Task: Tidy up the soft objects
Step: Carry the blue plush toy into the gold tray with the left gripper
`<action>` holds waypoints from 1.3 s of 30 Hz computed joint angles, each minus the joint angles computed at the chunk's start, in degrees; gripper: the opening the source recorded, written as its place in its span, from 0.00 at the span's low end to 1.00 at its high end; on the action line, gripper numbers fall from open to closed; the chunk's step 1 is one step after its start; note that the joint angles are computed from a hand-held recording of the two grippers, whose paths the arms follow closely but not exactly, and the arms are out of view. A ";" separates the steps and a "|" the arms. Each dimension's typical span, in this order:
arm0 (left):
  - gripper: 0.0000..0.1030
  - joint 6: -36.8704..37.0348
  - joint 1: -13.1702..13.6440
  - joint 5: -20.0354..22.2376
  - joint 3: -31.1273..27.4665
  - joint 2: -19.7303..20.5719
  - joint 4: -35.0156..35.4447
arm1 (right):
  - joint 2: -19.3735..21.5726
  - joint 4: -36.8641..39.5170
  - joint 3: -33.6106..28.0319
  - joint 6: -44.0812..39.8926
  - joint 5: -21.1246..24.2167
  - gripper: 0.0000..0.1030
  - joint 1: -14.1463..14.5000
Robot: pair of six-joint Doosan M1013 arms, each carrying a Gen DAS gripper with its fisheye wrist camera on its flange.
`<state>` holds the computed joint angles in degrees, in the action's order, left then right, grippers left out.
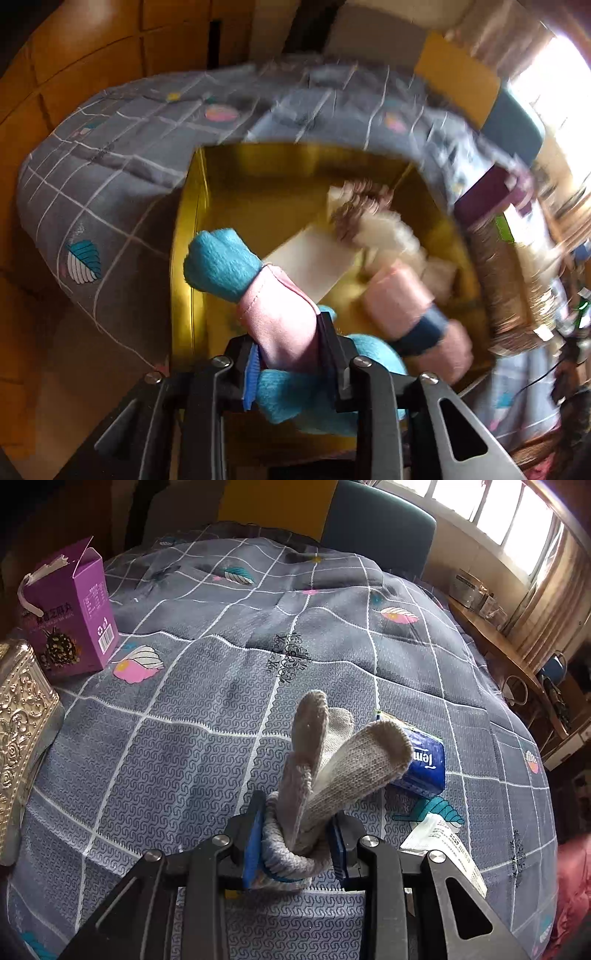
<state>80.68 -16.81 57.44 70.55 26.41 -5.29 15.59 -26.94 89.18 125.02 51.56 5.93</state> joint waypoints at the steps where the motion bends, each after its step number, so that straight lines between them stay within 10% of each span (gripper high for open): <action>1: 0.31 -1.32 -0.21 -0.70 0.18 0.24 0.91 | 0.05 -0.38 -0.02 0.10 0.13 0.31 0.10; 10: 0.37 -3.73 -1.80 -0.60 -4.17 3.77 -0.59 | 0.26 -2.07 -0.13 1.37 0.87 0.31 0.57; 25: 0.42 -14.00 -5.91 -7.22 2.45 -1.86 18.52 | 0.44 -1.95 -0.17 1.30 0.68 0.31 0.43; 39: 0.42 -9.78 -6.87 -12.73 5.74 -4.33 18.44 | 0.47 0.82 -0.15 2.83 -1.10 0.31 -0.76</action>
